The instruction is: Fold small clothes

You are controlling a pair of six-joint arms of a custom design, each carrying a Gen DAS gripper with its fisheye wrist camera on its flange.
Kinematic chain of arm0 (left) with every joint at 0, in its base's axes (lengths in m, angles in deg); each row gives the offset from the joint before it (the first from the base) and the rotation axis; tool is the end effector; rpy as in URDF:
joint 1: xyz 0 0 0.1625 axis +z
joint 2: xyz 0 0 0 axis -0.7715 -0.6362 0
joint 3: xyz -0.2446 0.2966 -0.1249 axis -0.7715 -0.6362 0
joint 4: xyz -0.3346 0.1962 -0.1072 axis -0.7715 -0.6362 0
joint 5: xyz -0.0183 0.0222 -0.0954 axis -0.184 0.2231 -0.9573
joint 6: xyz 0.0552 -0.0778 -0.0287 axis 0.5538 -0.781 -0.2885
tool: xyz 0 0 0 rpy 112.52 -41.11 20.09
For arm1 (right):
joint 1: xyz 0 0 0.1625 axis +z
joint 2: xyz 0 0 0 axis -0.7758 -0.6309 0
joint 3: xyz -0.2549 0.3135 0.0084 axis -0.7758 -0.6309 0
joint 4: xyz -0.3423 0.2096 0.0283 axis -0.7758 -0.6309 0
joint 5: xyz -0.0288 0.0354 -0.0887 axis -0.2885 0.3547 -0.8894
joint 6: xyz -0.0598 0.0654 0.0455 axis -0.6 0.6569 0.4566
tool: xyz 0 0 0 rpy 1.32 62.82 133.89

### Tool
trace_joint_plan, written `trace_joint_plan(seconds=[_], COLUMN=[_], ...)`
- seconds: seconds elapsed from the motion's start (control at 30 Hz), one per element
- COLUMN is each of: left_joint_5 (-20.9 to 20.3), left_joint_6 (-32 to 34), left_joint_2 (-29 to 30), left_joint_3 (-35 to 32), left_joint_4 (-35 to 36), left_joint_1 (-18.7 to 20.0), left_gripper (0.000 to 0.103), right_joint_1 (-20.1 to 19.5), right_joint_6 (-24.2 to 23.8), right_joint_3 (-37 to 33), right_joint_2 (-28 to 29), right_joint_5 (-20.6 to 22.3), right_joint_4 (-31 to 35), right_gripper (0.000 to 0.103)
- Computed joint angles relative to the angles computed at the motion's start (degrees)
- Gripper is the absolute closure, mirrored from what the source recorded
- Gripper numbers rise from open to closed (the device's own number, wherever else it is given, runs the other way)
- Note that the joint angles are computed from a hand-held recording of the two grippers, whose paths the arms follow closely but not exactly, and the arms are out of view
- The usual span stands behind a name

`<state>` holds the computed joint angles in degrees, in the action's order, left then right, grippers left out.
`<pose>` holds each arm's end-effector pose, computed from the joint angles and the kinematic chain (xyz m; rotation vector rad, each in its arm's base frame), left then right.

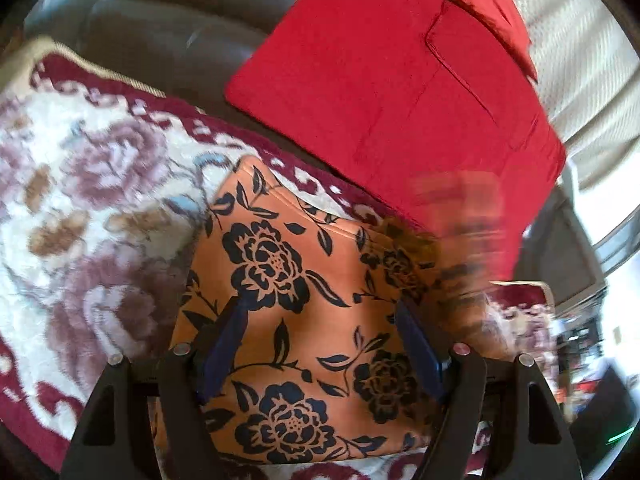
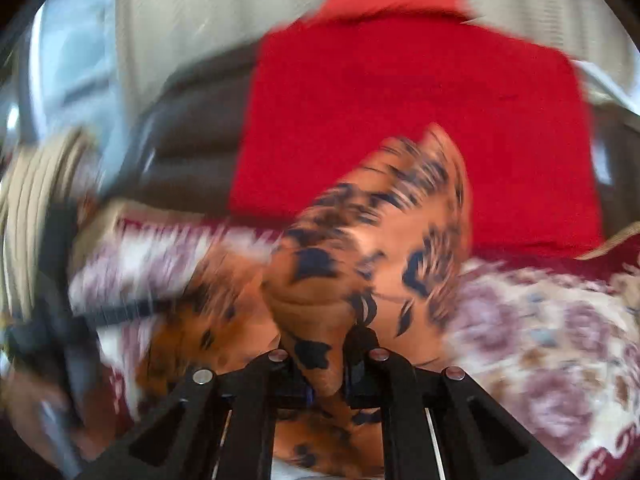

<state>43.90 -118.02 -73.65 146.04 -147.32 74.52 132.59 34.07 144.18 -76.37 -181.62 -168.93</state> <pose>-0.2240 -0.3268 0.0528 -0.1911 2.6517 -1.1214 0.0669 -0.4100 0.2013 0.9854 -2.4461 0.7313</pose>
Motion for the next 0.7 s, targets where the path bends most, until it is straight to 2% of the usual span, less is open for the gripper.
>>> trace_joint_plan(seconds=[0.13,0.27,0.37,0.47,0.5,0.53,0.57,0.63,0.7], left_joint_5=[-6.64,-11.37,-14.34,-15.52,-15.59,-16.01,-16.84,-15.44,-10.44], left_joint_6=[7.69,13.61,18.36,19.49,19.76,20.49,21.44,22.06,26.23], left_joint_2=[3.11,6.34,8.47,10.28,10.80,11.33,11.35,10.63,9.10], left_joint_3=[-2.76,-6.60,-11.17,-14.90,-16.05,-17.00,-18.39,-17.96,-15.53], left_joint_4=[-5.85,-10.26,-7.93,-4.52,-3.40,-2.86,-0.19,0.23,-2.75], left_joint_1=[5.69,8.99,10.59,12.01,12.50,13.07,13.86,12.99,9.00], left_gripper=[0.027,0.027,0.027,0.027,0.033,0.073,0.088,0.088,0.088], right_joint_1=[-2.90,-4.08,-4.78,-5.52,-5.84,-6.05,-6.25,-6.75,-7.29], right_joint_6=[3.18,3.27,2.26,0.78,0.26,-0.11,-0.56,-1.19,-1.85], right_joint_3=[-2.20,-2.39,-1.68,-0.46,0.09,0.51,0.85,1.04,1.34], right_joint_2=[4.68,2.62,-0.23,-1.27,-1.14,-1.10,-1.05,-1.56,-2.79], right_joint_5=[-0.23,2.59,4.61,5.85,6.10,6.22,6.14,6.23,7.80], right_joint_4=[6.04,8.18,9.61,8.47,7.80,7.41,7.09,7.89,8.98], right_gripper=[0.092,0.092,0.092,0.092,0.092,0.092,0.092,0.091,0.088])
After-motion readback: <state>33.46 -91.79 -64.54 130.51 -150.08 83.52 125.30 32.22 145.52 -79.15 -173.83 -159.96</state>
